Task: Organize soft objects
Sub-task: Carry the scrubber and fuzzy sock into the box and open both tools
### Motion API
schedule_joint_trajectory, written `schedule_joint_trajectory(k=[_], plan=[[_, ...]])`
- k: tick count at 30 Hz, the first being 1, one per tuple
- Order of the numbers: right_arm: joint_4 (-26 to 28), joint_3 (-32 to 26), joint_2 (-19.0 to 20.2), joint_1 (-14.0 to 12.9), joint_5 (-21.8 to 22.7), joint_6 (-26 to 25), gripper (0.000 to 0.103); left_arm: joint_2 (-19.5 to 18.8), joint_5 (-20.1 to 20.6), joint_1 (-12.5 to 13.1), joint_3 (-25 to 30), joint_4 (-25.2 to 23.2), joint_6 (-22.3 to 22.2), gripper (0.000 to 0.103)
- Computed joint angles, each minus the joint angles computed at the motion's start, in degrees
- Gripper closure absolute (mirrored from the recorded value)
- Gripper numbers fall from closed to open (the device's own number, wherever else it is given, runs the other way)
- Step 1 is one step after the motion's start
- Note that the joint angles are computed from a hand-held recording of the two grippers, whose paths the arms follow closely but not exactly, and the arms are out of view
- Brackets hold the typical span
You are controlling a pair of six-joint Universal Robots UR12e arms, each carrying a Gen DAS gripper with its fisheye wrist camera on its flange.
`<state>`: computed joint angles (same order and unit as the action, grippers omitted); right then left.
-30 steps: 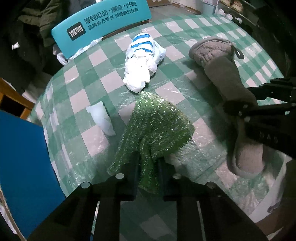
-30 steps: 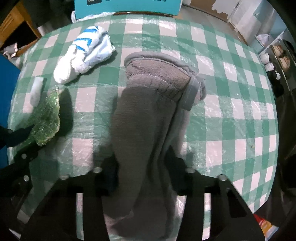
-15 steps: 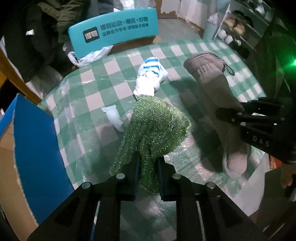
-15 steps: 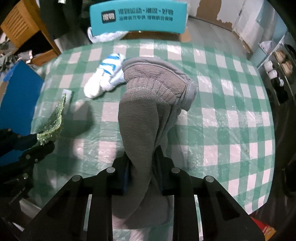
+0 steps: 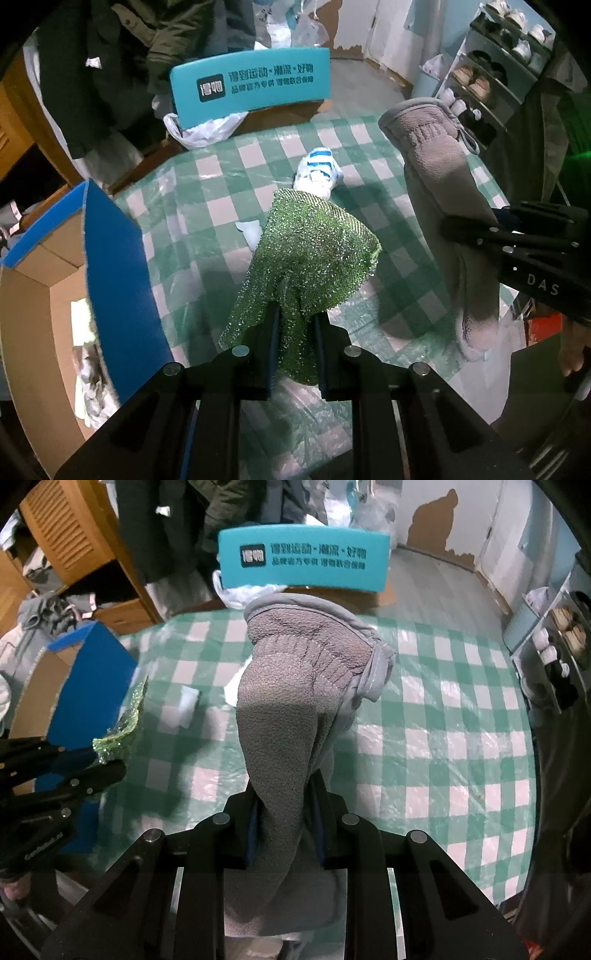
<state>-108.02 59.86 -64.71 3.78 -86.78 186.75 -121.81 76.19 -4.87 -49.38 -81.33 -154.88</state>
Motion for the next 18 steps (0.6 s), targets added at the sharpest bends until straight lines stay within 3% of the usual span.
schedule_joint_trajectory(k=[18], plan=[[-1.3,-2.8,0.7,1.4,0.9,-1.5,0.081,2.3,-1.1,1.8,-1.7,3.2,-1.5,0.086]])
